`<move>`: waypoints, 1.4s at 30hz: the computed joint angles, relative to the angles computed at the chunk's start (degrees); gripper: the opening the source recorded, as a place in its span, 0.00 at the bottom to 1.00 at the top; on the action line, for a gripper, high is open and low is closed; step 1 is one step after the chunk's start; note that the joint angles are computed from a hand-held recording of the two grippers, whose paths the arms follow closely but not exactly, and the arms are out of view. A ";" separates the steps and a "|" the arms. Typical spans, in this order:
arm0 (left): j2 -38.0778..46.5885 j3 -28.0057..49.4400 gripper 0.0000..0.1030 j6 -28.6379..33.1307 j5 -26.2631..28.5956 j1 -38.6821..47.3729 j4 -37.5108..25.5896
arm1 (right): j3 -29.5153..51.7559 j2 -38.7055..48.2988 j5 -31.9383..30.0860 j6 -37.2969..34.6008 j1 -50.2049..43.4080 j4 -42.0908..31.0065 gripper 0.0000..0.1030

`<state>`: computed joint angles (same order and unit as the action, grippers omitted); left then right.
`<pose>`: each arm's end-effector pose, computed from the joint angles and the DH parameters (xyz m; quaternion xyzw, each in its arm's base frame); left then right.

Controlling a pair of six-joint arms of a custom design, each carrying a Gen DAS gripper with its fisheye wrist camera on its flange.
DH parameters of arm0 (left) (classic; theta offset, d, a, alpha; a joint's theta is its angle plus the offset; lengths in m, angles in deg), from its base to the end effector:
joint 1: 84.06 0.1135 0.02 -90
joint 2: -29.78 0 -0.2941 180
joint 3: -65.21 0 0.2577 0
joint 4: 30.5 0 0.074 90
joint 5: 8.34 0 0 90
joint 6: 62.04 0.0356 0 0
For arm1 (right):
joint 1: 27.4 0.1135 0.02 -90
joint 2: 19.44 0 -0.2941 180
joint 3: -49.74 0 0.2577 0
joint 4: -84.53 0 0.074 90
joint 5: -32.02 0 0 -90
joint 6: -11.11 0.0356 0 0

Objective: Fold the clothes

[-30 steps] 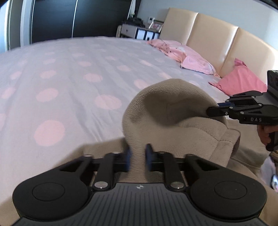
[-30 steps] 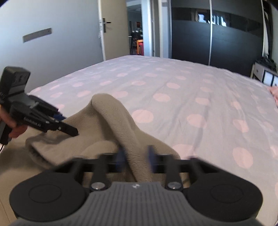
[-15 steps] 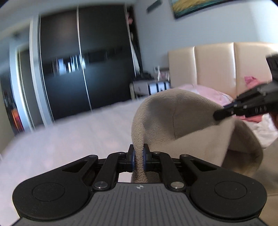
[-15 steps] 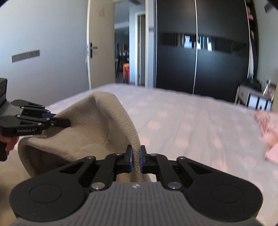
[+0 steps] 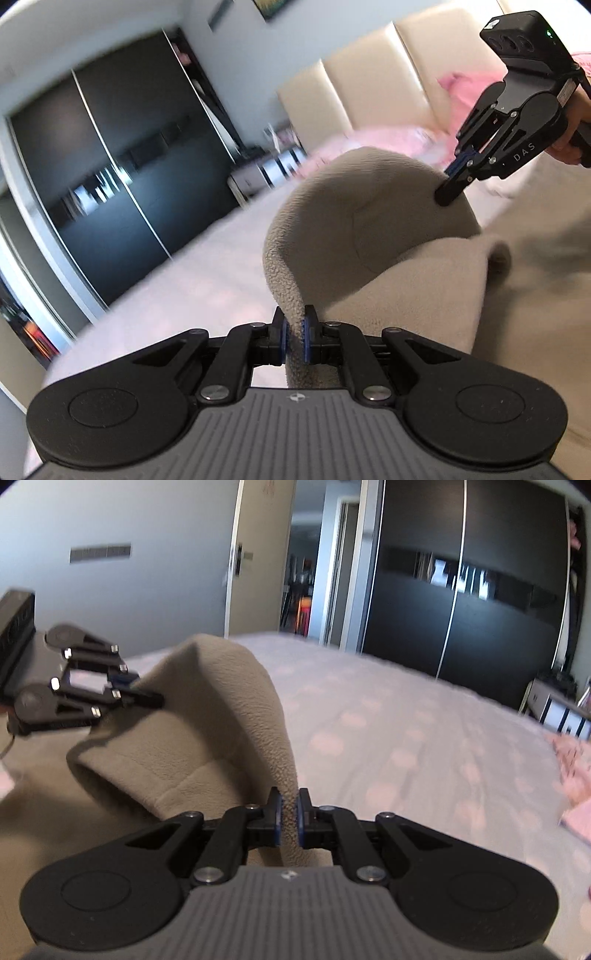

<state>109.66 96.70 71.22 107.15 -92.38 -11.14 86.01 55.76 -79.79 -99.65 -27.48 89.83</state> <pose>0.2276 -0.0488 0.1588 0.4665 0.7081 -0.0328 0.5291 0.2345 0.0129 0.1766 -0.2433 0.8354 0.0801 0.4863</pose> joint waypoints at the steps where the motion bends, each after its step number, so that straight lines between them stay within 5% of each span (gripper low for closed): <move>1: 0.84 -0.04 0.06 0.59 -0.15 0.20 -1.00 | -0.51 0.72 0.36 -0.48 0.11 0.00 0.08; 7: 8.73 -0.52 0.10 1.65 -4.30 -1.48 2.04 | -2.80 8.92 4.56 0.70 3.55 6.56 0.12; 9: 8.60 -2.06 0.18 2.12 -3.50 -0.27 4.27 | -4.20 8.14 5.57 0.04 4.46 8.04 0.20; 11: 7.71 -3.40 0.39 1.22 -2.32 1.21 6.79 | -5.96 5.83 6.14 -1.46 5.16 9.23 0.33; 13: 6.59 -5.66 0.46 0.04 -0.70 3.21 10.73 | -8.04 2.60 6.45 -3.35 5.74 9.73 0.34; 20: -11.32 -10.26 0.45 6.32 1.90 0.88 -5.99 | -15.66 -8.60 0.81 -14.07 5.33 5.03 0.40; 22: -11.22 -12.20 0.45 8.09 -1.08 -3.41 -5.36 | -17.09 -5.57 4.89 -16.14 7.61 7.97 0.40; 26: -0.44 -14.81 0.45 9.32 -10.03 -11.91 6.84 | -18.04 2.68 8.59 -16.72 6.97 15.26 0.40; 28: 1.25 -14.33 0.44 9.64 -9.30 -11.63 7.08 | -17.41 4.10 7.21 -16.62 4.71 15.09 0.40; 31: -4.54 -11.84 0.45 6.59 0.36 -4.92 -1.83 | -16.11 -1.44 -0.55 -16.84 -1.27 7.70 0.42; 33: -6.25 -10.51 0.47 3.36 -0.01 -3.26 -3.31 | -15.46 -2.42 -3.34 -15.23 -2.88 6.89 0.47; 37: -6.47 -7.58 0.46 -0.61 -0.35 -1.12 -4.93 | -14.32 -3.49 -1.82 -10.07 -0.25 8.29 0.50; 40: -8.72 -4.16 0.30 0.63 1.58 -1.43 -13.77 | -12.05 -2.90 0.37 -6.61 3.41 8.70 0.51; 42: -10.10 -4.01 0.29 1.60 2.38 -2.08 -16.72 | -10.83 -2.61 2.23 -5.54 6.22 8.71 0.51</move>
<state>99.56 92.68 72.82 109.53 -94.46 -27.87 75.18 53.16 -77.55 -105.19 -21.27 98.55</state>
